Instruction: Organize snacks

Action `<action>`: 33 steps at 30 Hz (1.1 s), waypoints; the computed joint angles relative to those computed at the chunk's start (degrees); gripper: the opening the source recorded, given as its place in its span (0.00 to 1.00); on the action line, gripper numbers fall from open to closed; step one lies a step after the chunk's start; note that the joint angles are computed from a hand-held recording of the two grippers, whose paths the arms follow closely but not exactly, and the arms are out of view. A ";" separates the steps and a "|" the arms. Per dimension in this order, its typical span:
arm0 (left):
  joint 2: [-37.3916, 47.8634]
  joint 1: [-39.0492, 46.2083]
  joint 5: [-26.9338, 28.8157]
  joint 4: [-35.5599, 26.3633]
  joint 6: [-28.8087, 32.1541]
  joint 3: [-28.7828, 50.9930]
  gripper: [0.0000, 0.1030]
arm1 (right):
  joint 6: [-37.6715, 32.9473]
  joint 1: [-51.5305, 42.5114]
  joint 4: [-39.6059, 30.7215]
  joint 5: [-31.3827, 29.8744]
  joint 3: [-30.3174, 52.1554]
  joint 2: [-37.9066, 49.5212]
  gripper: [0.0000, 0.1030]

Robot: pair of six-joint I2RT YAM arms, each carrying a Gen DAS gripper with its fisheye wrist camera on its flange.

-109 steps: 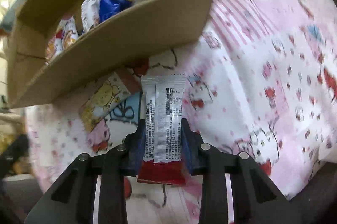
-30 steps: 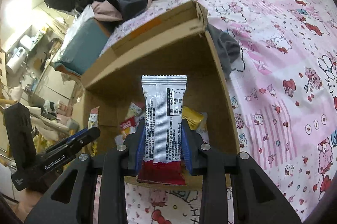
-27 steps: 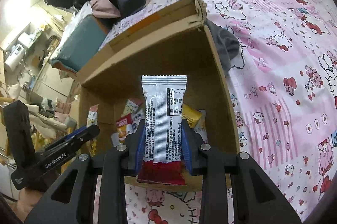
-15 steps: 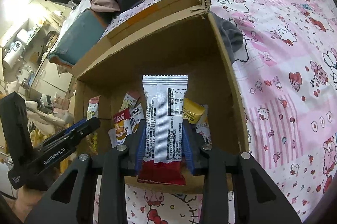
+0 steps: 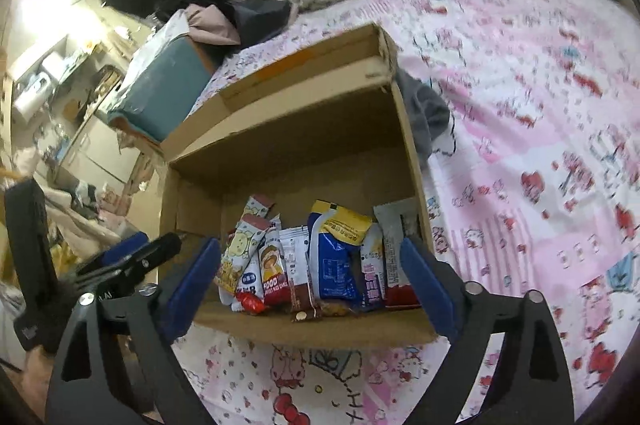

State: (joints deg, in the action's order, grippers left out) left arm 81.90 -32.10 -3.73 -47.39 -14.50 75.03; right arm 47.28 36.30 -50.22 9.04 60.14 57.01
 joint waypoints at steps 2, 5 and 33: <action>-1.83 -0.44 -0.05 -1.43 0.50 0.10 0.80 | 1.38 3.22 -2.71 3.39 2.21 0.09 0.91; -5.67 -1.42 -1.41 -2.76 0.00 -1.15 0.80 | 4.58 9.70 -8.05 8.90 5.55 0.38 0.91; -29.58 -7.53 -7.52 -9.73 -5.67 -14.30 1.00 | 43.30 48.37 -34.95 36.17 13.70 9.29 1.00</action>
State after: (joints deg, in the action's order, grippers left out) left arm 52.31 -39.62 -11.25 -57.13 -20.18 60.74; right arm 90.58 84.67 -85.18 45.20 73.84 66.30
